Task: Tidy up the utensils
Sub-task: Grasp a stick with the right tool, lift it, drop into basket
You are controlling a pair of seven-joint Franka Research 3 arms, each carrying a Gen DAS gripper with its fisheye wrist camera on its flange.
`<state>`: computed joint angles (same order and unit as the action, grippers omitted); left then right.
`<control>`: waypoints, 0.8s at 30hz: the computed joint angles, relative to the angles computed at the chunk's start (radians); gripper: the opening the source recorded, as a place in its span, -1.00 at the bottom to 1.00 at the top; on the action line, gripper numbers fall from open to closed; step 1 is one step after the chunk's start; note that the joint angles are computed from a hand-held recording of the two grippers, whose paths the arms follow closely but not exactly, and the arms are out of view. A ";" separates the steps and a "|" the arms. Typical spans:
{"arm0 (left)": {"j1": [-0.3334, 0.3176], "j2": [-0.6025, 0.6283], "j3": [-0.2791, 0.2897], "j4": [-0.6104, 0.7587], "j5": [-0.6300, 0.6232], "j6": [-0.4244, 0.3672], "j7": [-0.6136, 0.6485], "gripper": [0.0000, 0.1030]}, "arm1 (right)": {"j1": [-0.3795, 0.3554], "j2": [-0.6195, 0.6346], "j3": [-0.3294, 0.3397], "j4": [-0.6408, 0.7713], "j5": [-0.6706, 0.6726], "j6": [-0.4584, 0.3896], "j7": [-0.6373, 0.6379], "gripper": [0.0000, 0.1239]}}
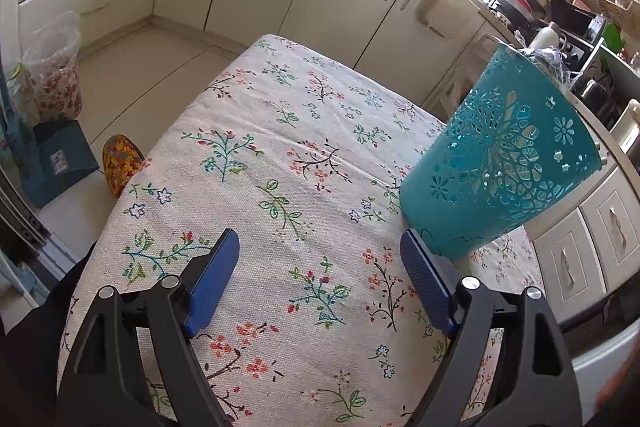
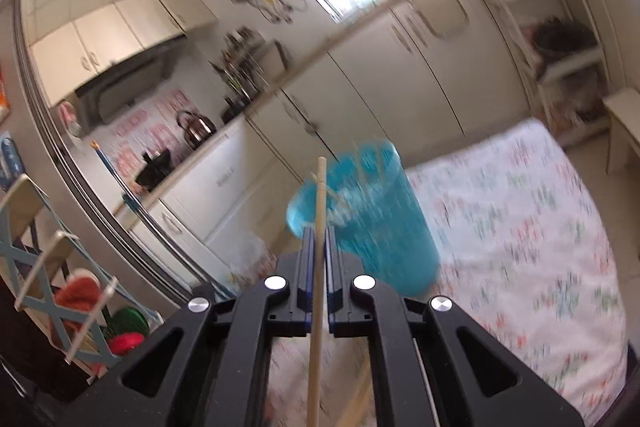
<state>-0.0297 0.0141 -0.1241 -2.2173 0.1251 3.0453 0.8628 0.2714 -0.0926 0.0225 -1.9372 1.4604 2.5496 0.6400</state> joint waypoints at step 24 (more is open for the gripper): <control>-0.001 0.017 -0.019 0.005 -0.168 0.016 0.151 0.53 | 0.001 0.414 0.162 0.430 -0.483 0.340 0.212 -0.90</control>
